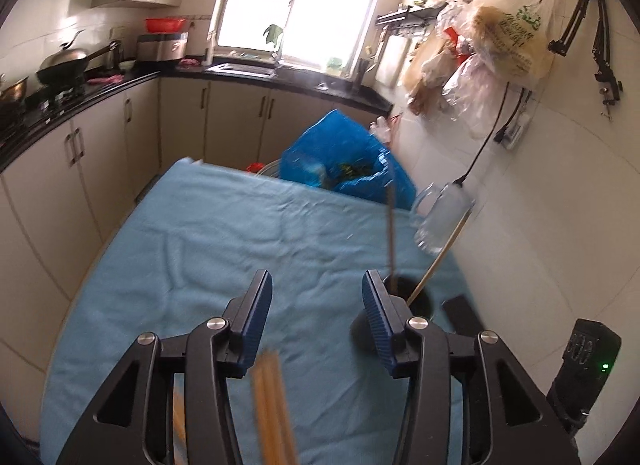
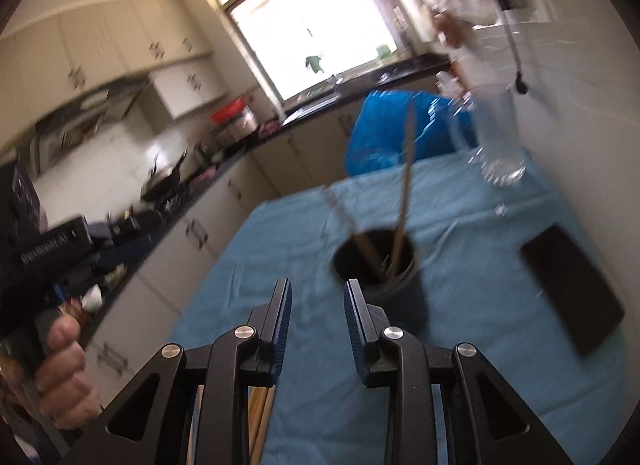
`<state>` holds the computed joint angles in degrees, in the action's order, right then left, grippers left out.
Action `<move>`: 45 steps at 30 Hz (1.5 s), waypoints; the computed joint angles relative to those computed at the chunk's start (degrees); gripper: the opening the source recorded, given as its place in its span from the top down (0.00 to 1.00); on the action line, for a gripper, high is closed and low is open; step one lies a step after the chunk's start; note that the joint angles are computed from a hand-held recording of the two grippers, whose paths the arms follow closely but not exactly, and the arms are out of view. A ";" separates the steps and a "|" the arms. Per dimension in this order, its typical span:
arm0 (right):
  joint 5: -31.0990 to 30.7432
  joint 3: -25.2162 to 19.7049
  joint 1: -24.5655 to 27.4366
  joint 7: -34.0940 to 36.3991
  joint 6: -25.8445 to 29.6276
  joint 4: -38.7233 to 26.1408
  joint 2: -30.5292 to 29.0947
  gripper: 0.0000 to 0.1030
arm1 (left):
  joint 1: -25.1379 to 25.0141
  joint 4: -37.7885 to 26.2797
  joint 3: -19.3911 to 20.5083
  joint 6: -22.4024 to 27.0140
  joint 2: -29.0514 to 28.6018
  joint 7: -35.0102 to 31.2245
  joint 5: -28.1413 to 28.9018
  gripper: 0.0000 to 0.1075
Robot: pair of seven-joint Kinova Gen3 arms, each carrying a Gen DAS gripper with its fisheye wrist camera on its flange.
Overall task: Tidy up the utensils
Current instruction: 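Open the right tool to drop its chopstick while the left tool releases its own, then close the left tool on another chopstick while the right tool grasps one too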
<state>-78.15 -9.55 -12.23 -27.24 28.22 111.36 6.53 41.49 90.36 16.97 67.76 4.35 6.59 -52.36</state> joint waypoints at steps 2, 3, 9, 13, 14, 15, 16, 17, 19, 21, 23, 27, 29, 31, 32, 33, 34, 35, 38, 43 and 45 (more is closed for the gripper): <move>1.36 -0.98 -1.53 -1.04 -1.20 1.07 0.50 0.71 | 0.54 2.39 0.48 1.77 -1.11 1.96 0.79 0.58; 1.68 -1.36 -2.04 -1.49 -1.70 1.38 0.97 0.71 | 0.71 4.24 0.86 2.70 -1.96 3.40 1.63 0.57; 8.72 -4.31 -5.17 -7.08 -6.08 1.62 4.95 0.71 | -2.87 15.58 2.86 1.19 -8.42 10.12 9.23 0.57; 12.86 -6.79 -6.01 -10.50 -11.60 1.95 7.24 0.71 | -6.58 21.83 3.27 -1.82 -12.05 12.52 14.17 0.57; 12.84 -7.70 -5.46 -10.43 -12.34 2.02 8.03 0.71 | -7.64 23.09 2.77 -3.34 -12.77 12.21 15.55 0.58; 12.09 -9.04 -4.50 -9.70 -13.10 2.40 8.59 0.71 | -8.62 24.06 2.33 -4.84 -13.42 11.49 16.83 0.58; 11.80 -10.35 -3.41 -9.18 -13.68 2.45 9.47 0.71 | -9.69 24.88 1.61 -6.72 -13.92 10.44 18.12 0.58; 12.38 -10.59 -3.22 -9.60 -13.94 2.40 10.01 0.71 | -10.43 25.90 0.35 -9.05 -14.26 9.38 19.88 0.58; 13.65 -11.26 -1.99 -11.01 -12.53 1.76 11.15 0.71 | -12.46 27.11 -0.19 -11.51 -14.41 7.55 22.18 0.58; 13.22 -14.15 1.11 -10.37 -12.01 1.49 12.04 0.71 | -14.17 27.04 0.29 -11.70 -13.51 6.58 22.95 0.58; 13.64 -15.58 2.41 -11.01 -12.26 1.64 12.15 0.71 | -15.97 27.32 0.40 -12.60 -13.01 5.46 24.19 0.61; 13.36 -18.46 4.87 -10.34 -12.63 2.01 12.37 0.71 | -18.34 26.56 1.73 -11.77 -10.97 3.94 24.90 0.70; 13.49 -18.98 5.13 -10.59 -13.03 2.05 12.31 0.71 | -18.70 26.69 1.27 -12.51 -10.32 2.37 25.55 0.75; 13.61 -19.57 5.66 -10.65 -13.09 2.07 12.36 0.71 | -18.67 26.41 1.48 -12.39 -9.22 2.28 25.00 0.77; 13.61 -19.88 5.92 -10.57 -13.12 2.10 12.41 0.71 | -18.38 26.25 1.65 -11.84 -8.96 2.57 24.48 0.77; 14.32 -21.25 7.01 -11.09 -13.53 2.16 12.59 0.71 | -18.08 25.85 1.74 -11.37 -8.33 2.56 23.95 0.77; 15.39 -22.31 7.75 -12.04 -13.97 2.13 12.76 0.71 | -17.62 25.50 1.91 -10.68 -7.74 3.21 23.14 0.77; 16.86 -22.31 7.73 -13.50 -13.84 1.94 12.78 0.71 | -17.27 25.37 1.66 -10.42 -7.45 3.38 22.74 0.79; 23.48 -16.48 2.05 -20.49 -12.57 0.83 11.86 0.71 | -15.45 24.01 1.62 -6.88 -5.42 4.46 21.25 0.92; 34.86 -5.08 -8.89 -32.04 -5.38 -4.41 10.99 0.71 | -15.18 26.41 -0.15 -9.37 -8.59 2.30 23.34 0.93; 38.66 -2.24 -11.33 -36.70 -0.72 -8.75 12.05 0.71 | -15.85 27.18 -0.11 -10.39 -9.60 1.24 24.12 0.93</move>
